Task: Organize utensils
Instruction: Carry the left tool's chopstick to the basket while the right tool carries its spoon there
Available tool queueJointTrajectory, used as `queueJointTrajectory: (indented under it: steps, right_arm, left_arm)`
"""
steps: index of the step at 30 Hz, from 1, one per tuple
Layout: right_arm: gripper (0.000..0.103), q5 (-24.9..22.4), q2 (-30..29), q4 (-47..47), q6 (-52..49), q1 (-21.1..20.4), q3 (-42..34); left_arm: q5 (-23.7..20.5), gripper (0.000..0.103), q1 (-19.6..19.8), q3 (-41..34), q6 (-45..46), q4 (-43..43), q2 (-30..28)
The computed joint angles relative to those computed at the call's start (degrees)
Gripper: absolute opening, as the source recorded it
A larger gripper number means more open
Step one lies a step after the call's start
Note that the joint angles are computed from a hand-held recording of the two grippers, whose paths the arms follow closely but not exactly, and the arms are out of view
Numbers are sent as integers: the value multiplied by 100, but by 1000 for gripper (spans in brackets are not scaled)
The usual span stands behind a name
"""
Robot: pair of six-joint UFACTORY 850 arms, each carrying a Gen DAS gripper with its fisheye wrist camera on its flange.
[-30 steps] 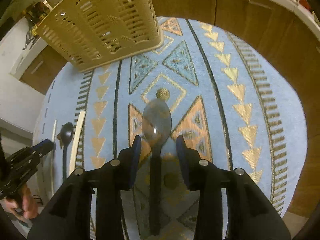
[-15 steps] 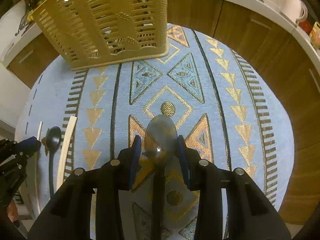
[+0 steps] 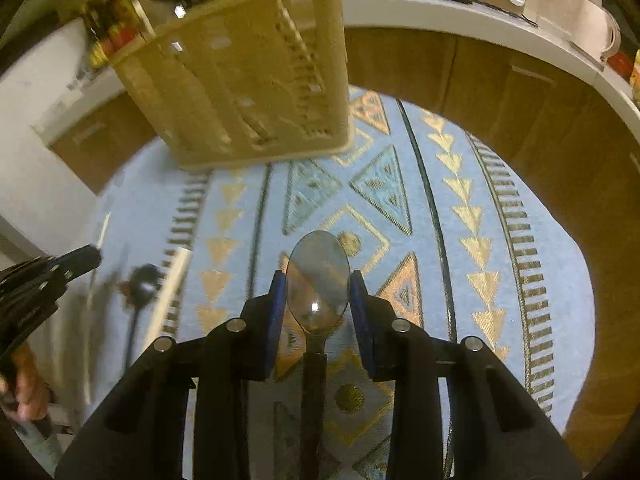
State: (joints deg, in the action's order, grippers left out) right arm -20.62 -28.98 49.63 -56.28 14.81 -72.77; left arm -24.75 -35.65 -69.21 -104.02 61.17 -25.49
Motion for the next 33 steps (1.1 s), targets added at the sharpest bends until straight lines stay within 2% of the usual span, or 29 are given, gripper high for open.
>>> queueJointTrajectory:
  steps: [3,11,15,20,23,27,30,33]
  right_arm:
    - [29,-178,210,1157,-1258,-149,199]
    - [29,-1563,590,3446,-3828,-601,628]
    - [29,-2074,725,3937,-4423,-695,700]
    - [29,-2382,726,4337,-4636,-693,456]
    - [29,-2414,742,4604,-4721,-642,257]
    - [29,-2305,610,5071,-4834,-535,-192]
    - [29,-1949,436,5537,-5053,-383,-651]
    - [29,-1719,205,5799,-5173,-264,-1096]
  left_arm:
    - [-95,4,-63,97,-818,818,150]
    - [-415,4,-233,49,-2497,2591,272]
    - [-697,4,-291,94,-3234,3394,385]
    - [-1091,4,-276,6,-3720,4044,506]
    - [-1348,4,-220,-162,-3806,4363,522]
    - [-1944,4,-204,-512,-3815,4708,393]
    - [-2301,4,-136,-829,-3999,5085,239]
    - [-2876,4,-121,-1256,-3916,5211,-69]
